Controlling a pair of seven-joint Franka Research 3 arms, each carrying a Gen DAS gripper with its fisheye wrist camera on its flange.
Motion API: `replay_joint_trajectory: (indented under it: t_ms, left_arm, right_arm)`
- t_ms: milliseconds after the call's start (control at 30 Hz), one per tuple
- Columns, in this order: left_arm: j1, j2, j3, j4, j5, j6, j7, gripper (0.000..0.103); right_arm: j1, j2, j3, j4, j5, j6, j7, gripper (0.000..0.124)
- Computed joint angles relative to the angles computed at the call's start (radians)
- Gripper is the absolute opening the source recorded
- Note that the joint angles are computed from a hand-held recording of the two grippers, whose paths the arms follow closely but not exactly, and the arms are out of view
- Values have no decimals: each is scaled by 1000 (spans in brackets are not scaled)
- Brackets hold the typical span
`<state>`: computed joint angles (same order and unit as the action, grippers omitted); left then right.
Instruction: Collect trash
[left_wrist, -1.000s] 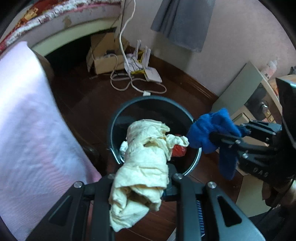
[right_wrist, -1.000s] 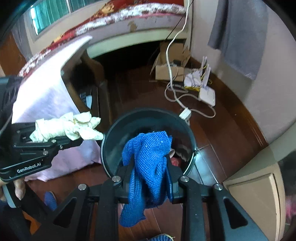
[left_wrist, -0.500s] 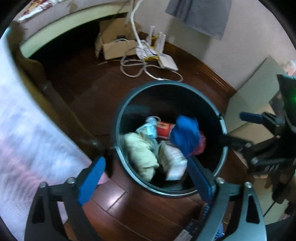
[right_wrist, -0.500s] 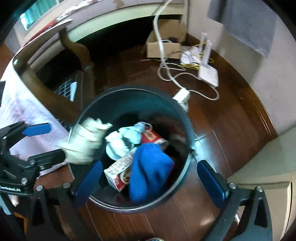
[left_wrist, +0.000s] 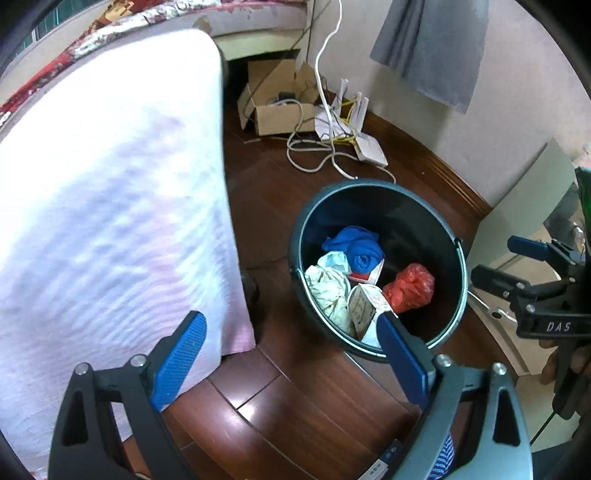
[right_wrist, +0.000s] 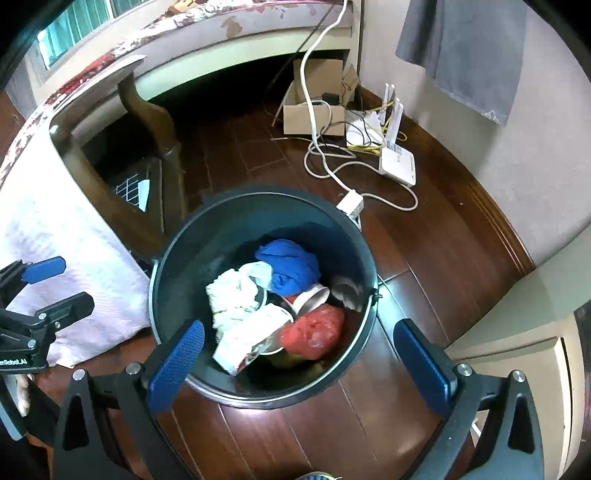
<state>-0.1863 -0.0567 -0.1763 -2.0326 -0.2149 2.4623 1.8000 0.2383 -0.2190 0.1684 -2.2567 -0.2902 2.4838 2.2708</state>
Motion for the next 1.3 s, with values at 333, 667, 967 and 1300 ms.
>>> replay_joint_trajectory:
  t_ms: [333, 667, 967, 1300]
  left_arm:
    - [-2, -211, 47, -131, 19, 45, 6, 94]
    - [8, -407, 112, -203, 85, 30, -52, 94]
    - [-9, -553, 166, -263, 110, 75, -92, 94]
    - [-40, -700, 206, -332, 130, 121, -97, 99]
  right_arm:
    - [41, -69, 98, 81, -80, -109, 133, 103]
    - [96, -84, 180, 270, -188, -257, 224, 103]
    - [162, -90, 220, 370, -268, -358, 277, 103]
    - [177, -156, 300, 420, -324, -474, 377, 103]
